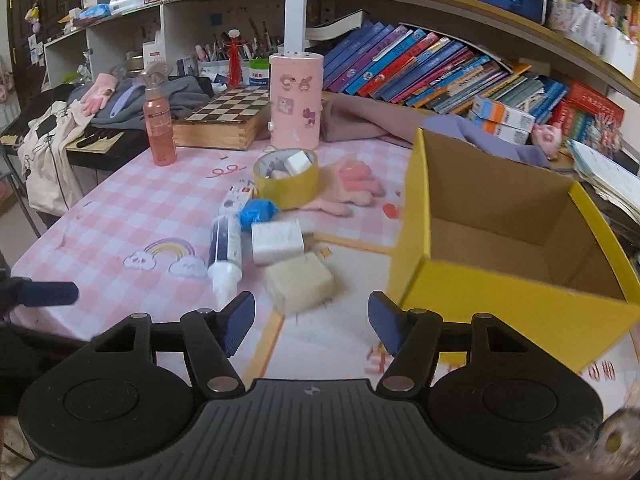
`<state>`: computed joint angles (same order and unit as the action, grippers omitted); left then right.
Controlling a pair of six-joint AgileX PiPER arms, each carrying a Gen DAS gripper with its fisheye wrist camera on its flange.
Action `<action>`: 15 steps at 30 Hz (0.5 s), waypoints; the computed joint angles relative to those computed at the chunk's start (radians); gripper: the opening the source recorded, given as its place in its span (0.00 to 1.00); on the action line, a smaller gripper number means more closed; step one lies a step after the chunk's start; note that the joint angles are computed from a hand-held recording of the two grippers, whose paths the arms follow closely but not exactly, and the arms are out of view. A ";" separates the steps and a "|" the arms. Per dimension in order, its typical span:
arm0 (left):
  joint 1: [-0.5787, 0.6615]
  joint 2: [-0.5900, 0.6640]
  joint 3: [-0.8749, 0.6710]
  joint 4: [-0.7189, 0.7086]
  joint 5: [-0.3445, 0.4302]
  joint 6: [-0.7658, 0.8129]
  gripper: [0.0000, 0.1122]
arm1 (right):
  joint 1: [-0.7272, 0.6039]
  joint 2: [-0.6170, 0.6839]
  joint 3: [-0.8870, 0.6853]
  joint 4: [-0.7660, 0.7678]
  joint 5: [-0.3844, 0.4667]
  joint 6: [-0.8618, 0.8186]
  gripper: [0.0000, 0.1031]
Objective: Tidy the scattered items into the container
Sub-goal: 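Grasp the white-blue cream tube with the left tool while the right tool grasps the white sponge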
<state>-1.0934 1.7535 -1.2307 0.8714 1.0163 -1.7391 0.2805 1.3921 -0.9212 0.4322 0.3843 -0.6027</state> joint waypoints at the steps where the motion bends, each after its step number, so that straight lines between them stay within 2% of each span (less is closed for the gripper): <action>1: 0.014 0.006 -0.002 0.002 -0.014 0.008 0.78 | 0.005 0.027 -0.025 -0.012 0.002 0.010 0.60; 7: 0.094 0.036 -0.009 0.020 -0.104 0.047 0.77 | 0.033 0.168 -0.163 -0.072 0.033 0.049 0.60; 15: 0.159 0.092 -0.047 0.024 -0.206 0.133 0.77 | 0.074 0.288 -0.292 -0.148 0.062 0.074 0.59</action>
<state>-0.9344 1.8458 -1.2781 0.8949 0.8099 -1.6058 0.3540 1.6797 -1.2131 0.2846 0.4464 -0.5283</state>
